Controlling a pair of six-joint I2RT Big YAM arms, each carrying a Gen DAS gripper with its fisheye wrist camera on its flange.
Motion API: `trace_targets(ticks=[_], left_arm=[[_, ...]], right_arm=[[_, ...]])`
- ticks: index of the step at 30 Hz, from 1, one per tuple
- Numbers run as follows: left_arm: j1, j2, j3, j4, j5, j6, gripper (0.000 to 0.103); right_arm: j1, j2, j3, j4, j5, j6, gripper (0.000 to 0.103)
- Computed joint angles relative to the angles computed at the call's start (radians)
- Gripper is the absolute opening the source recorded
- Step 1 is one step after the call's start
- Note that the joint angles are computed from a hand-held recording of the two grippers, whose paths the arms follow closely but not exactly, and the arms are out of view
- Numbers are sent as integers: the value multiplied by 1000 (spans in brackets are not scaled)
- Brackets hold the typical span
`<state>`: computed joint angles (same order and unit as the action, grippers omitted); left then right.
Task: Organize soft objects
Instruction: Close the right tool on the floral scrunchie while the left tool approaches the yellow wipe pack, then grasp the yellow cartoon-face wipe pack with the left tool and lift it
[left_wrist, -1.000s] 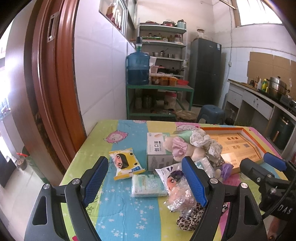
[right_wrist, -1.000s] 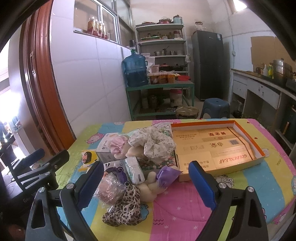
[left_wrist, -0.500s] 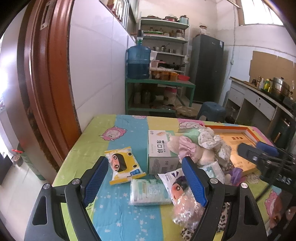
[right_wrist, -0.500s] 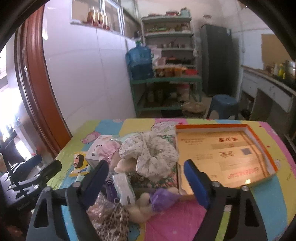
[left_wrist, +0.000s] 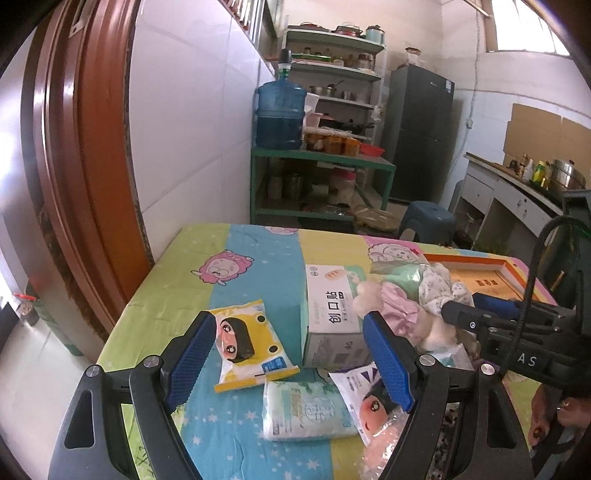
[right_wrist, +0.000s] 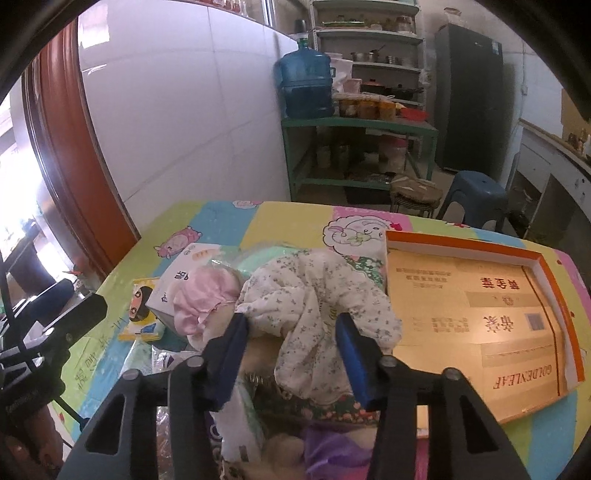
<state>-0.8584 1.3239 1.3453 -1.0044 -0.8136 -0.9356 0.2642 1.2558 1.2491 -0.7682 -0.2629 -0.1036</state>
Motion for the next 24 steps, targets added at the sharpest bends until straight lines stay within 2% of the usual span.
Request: trace_targets(ticks=[3, 5, 13, 18, 24], left_arm=[[6, 4, 0, 3, 7, 7, 82], [9, 7, -3, 15, 14, 19, 82], [14, -30, -68, 59, 18, 52, 82], [63, -51, -108, 79, 98, 53, 82], [128, -13, -109, 54, 160, 25, 82]], right_arm=[[-14, 2, -2, -1, -36, 15, 38], [-19, -3, -8, 4, -49, 25, 19], [-25, -37, -42, 37, -62, 40, 16], [-16, -48, -53, 48, -48, 49, 16], [-15, -59, -59, 47, -35, 63, 16]])
